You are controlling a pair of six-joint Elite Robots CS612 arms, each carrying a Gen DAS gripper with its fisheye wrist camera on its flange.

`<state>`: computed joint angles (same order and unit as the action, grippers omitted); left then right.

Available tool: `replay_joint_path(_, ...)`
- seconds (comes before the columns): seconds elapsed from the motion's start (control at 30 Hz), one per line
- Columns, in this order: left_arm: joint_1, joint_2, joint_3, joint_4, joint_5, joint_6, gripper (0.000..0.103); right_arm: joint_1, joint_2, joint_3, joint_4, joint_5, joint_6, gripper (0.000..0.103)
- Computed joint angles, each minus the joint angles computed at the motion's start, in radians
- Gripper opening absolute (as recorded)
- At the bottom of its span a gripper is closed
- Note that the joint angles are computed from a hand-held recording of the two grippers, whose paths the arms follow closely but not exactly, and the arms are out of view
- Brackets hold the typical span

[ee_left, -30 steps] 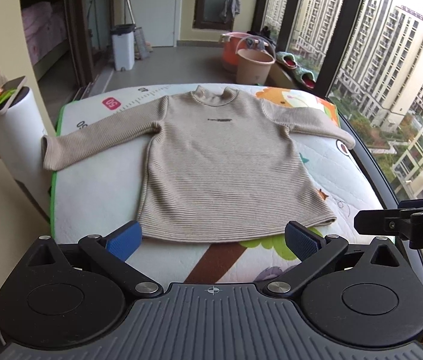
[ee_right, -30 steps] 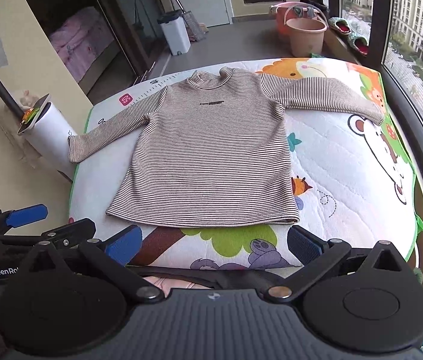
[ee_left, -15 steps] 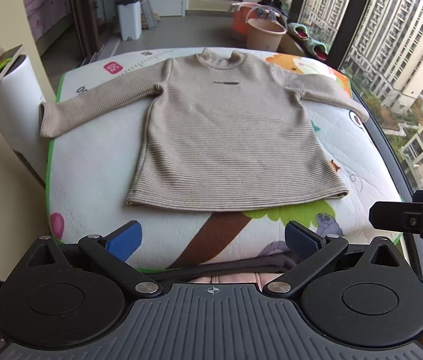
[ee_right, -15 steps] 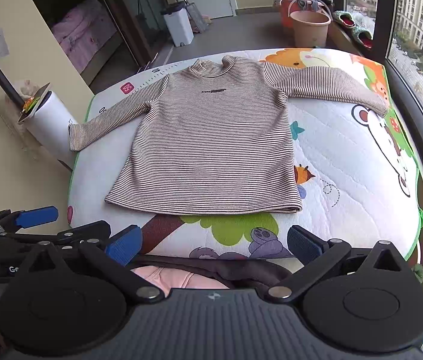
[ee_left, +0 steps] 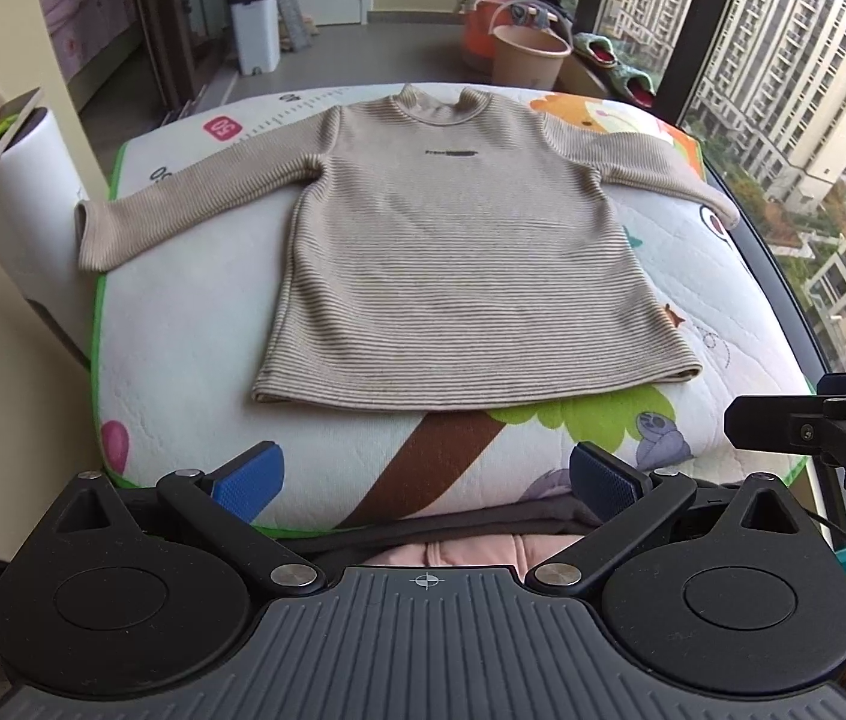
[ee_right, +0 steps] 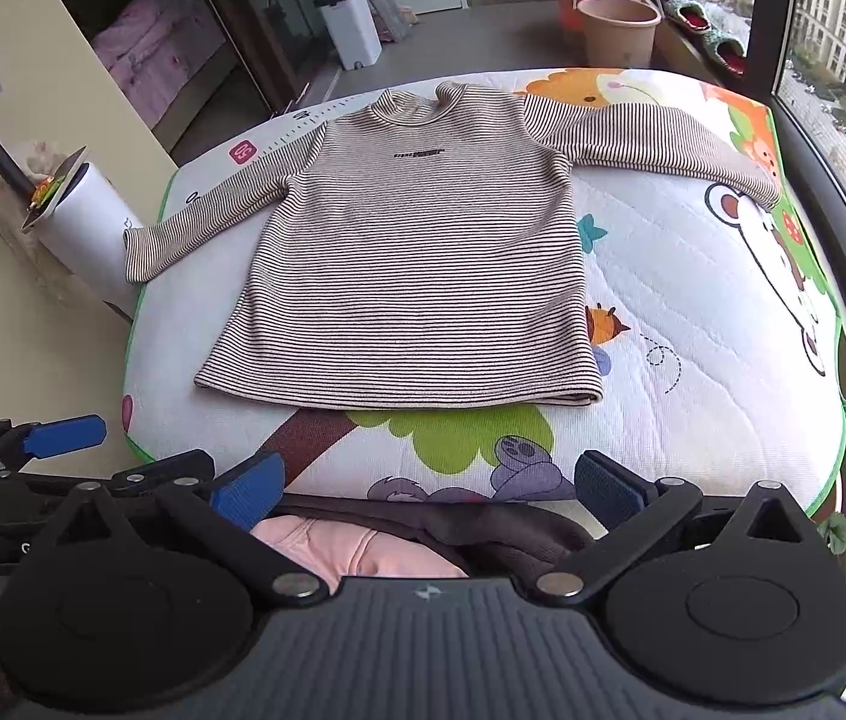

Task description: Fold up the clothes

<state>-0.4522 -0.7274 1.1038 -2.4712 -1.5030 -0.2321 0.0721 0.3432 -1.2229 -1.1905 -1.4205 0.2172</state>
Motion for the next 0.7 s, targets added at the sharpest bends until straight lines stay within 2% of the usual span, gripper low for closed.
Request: replay_joint_path(0.7, -0.001, 0.007, -0.011, 0.016, 0.005, 0.0, 0.103, 0.004, -0.003, 0.006, -0.011, 0.0, 0.002, 0.103)
